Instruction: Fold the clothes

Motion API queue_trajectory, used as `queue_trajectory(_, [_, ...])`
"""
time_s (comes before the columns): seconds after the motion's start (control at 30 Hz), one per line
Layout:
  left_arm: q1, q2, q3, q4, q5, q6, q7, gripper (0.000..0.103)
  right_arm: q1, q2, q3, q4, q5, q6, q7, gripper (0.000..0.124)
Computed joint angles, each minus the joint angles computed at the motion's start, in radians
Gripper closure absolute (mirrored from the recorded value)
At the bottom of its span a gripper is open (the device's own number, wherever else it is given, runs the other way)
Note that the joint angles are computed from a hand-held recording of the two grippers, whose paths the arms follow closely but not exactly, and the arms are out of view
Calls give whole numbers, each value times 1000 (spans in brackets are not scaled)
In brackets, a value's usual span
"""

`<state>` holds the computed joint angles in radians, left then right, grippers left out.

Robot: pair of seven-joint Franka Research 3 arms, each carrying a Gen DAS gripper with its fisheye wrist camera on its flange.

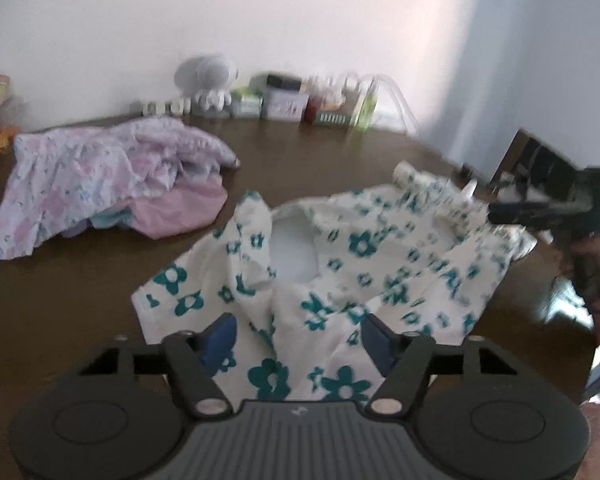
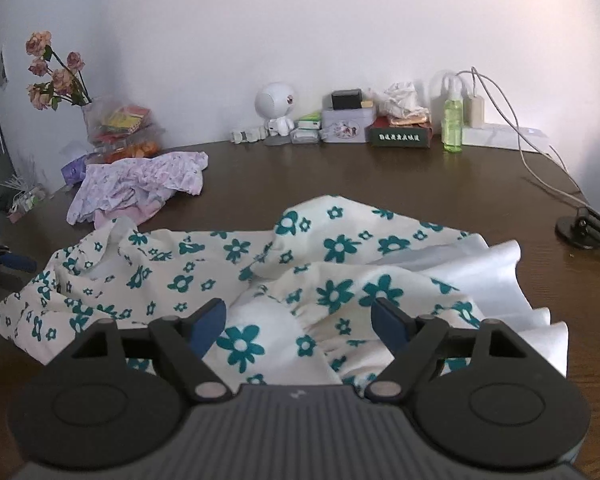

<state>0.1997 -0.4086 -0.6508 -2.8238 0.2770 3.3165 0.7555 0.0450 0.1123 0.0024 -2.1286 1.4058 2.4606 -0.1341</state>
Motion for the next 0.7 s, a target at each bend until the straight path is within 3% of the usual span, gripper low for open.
queue_trajectory(0.03, [4, 25, -1, 13, 3, -7, 3, 76, 1, 3, 0, 0, -4, 7, 0, 43])
queue_trajectory(0.07, [10, 49, -7, 28, 4, -18, 5, 90, 3, 6, 2, -1, -9, 15, 0, 43])
queue_trajectory(0.1, [40, 57, -44, 43, 4, -36, -2, 96, 7, 9, 4, -3, -12, 32, -2, 43])
queue_trajectory(0.2, [119, 15, -147, 58, 13, -81, -74, 96, 15, 19, 8, -7, -37, 78, 4, 43])
queue_trajectory(0.47, [214, -69, -247, 26, 42, -77, -270, 96, 30, 18, 27, -36, -67, 184, -41, 43])
queue_trajectory(0.57, [244, -80, -273, 19, 59, -57, -329, 87, 33, 2, 31, -49, -36, 198, -64, 43])
queue_trajectory(0.63, [226, -103, -262, 16, 67, -81, -363, 51, 30, -26, 28, -63, 45, 171, -106, 42])
queue_trajectory(0.7, [222, -183, -277, 6, 80, -103, -405, 44, 26, -80, 16, -99, 139, 92, -190, 42])
